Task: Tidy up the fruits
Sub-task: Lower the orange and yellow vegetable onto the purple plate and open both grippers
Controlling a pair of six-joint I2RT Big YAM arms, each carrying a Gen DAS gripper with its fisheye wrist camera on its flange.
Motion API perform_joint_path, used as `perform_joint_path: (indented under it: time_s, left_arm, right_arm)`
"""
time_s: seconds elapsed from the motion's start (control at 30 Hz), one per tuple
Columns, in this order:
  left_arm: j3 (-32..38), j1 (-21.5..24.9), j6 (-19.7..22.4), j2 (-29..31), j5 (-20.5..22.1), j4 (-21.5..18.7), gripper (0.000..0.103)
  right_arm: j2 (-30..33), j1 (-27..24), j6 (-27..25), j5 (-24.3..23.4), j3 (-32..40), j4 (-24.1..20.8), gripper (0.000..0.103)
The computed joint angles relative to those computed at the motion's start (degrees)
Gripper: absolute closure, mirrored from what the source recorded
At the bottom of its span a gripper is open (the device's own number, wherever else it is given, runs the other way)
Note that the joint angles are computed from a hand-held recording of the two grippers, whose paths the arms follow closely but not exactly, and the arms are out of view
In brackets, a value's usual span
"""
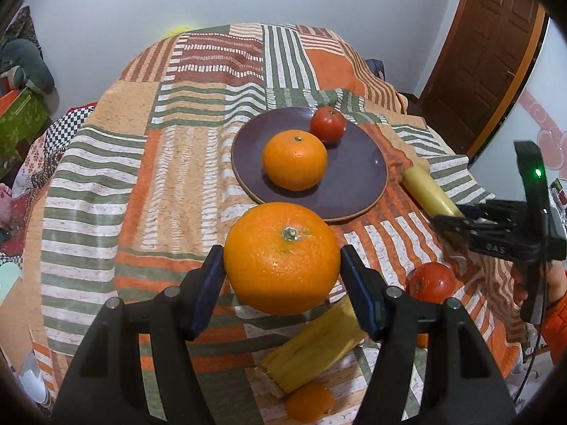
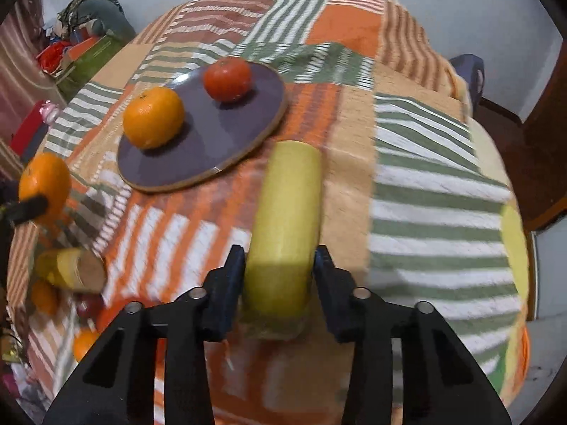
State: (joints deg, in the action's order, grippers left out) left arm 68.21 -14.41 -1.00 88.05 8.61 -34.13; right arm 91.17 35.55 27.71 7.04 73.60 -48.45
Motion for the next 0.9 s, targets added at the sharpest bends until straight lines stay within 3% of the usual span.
perform_joint_path:
  time_s: [0.1,0.33,0.53,0.9]
  left_arm:
    - [0.48,0.15,-0.18,0.33,-0.13,-0.14,0.038]
    - [1.15,0.26,-0.45,0.95,-0.37,-0.48,0.038]
    - [1.44,0.08,-0.03,1.50,-0.96,-0.79,0.038]
    - [3.35,0.24,-0.42,0.74,-1.00,-0.28,0.038]
  right_arm:
    - [-1.04,0.14,-0.77,0.03,-0.59,-0.63,0.069]
    - [3.00,-0.80,-1.88,-0.49,3.25,-0.88,0.067]
    - [3.52,-1.87,-0.12,-2.26,2.38,2.80,0.069]
    - [1.04,0.06,-2.76,1.57,4.15,5.08,0.069]
